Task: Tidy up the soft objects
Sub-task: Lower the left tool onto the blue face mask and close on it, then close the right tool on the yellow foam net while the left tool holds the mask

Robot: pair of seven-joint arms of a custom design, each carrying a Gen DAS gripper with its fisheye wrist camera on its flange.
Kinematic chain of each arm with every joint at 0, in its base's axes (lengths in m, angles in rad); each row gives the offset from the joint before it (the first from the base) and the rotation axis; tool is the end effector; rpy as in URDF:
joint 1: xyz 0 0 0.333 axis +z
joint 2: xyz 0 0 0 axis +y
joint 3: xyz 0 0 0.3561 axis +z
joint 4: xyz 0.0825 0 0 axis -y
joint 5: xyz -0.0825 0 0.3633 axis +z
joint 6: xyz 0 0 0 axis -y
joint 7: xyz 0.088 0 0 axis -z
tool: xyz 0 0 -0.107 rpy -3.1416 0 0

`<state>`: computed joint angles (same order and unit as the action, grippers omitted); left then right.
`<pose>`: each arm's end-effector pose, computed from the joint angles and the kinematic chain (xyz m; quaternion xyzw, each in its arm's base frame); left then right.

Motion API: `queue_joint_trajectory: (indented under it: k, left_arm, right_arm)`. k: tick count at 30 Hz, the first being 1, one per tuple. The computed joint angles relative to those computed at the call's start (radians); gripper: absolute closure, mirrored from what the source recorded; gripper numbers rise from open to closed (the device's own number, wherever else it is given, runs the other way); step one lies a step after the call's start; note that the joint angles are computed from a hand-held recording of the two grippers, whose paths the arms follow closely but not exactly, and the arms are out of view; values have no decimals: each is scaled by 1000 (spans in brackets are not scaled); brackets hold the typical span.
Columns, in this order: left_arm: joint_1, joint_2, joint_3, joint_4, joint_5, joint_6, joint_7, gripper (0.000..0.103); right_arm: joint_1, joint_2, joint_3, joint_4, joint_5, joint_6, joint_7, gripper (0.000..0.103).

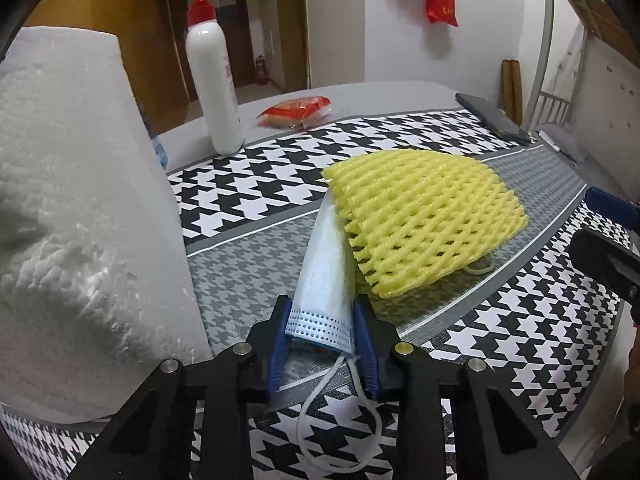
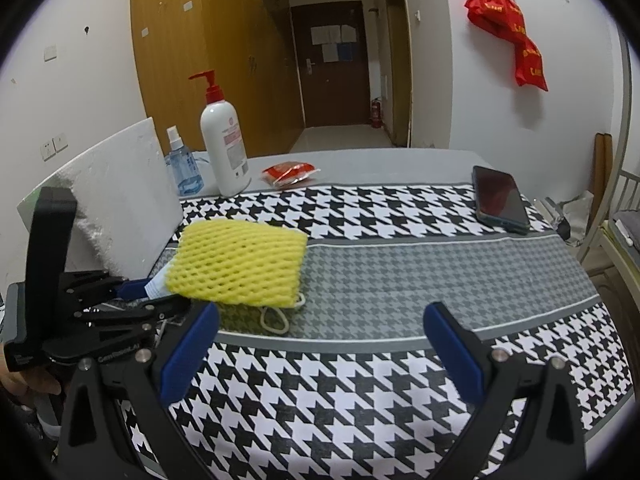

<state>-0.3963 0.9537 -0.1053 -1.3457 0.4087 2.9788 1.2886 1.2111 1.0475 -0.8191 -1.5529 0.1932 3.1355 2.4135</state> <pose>0.6995 -0.3818 0.2639 -0.4698 0.8147 -0.2828 0.1885 0.6133 0.4564 0.2844 -0.6134 0.6456 -0.2825 0.3565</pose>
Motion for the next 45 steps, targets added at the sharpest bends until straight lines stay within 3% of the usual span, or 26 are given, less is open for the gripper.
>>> queue_joint_trajectory:
  k: [6, 11, 16, 23, 33, 37, 41, 44, 45]
  left_arm:
    - [56, 13, -82, 4, -27, 8, 76, 91]
    - [125, 29, -190, 2, -80, 7, 185, 94]
    - [123, 13, -188, -31, -101, 32, 230, 94]
    - [145, 6, -217, -60, -126, 51, 271, 94]
    - [177, 4, -263, -76, -156, 46, 328, 94]
    - [179, 3, -267, -80, -165, 47, 340, 94]
    - [177, 4, -266, -76, -172, 43, 345, 94]
    - [174, 1, -262, -80, -174, 49, 346, 94]
    - [173, 0, -259, -81, -174, 52, 345, 94]
  right_arm:
    - [-17, 3, 12, 34, -26, -32, -1, 0]
    - [-61, 0, 53, 81, -77, -74, 10, 0]
    - [-128, -7, 123, 142, -151, -100, 11, 0]
    - [-274, -15, 295, 253, -219, -128, -35, 0]
    - [-412, 6, 485, 373, -271, -178, -120, 0]
    - [-426, 16, 506, 399, -277, -201, -132, 1]
    - [-422, 12, 501, 391, -284, -186, -127, 9]
    - [-417, 6, 495, 381, -282, -176, -122, 19]
    - [-421, 3, 501, 376, -279, -173, -126, 27]
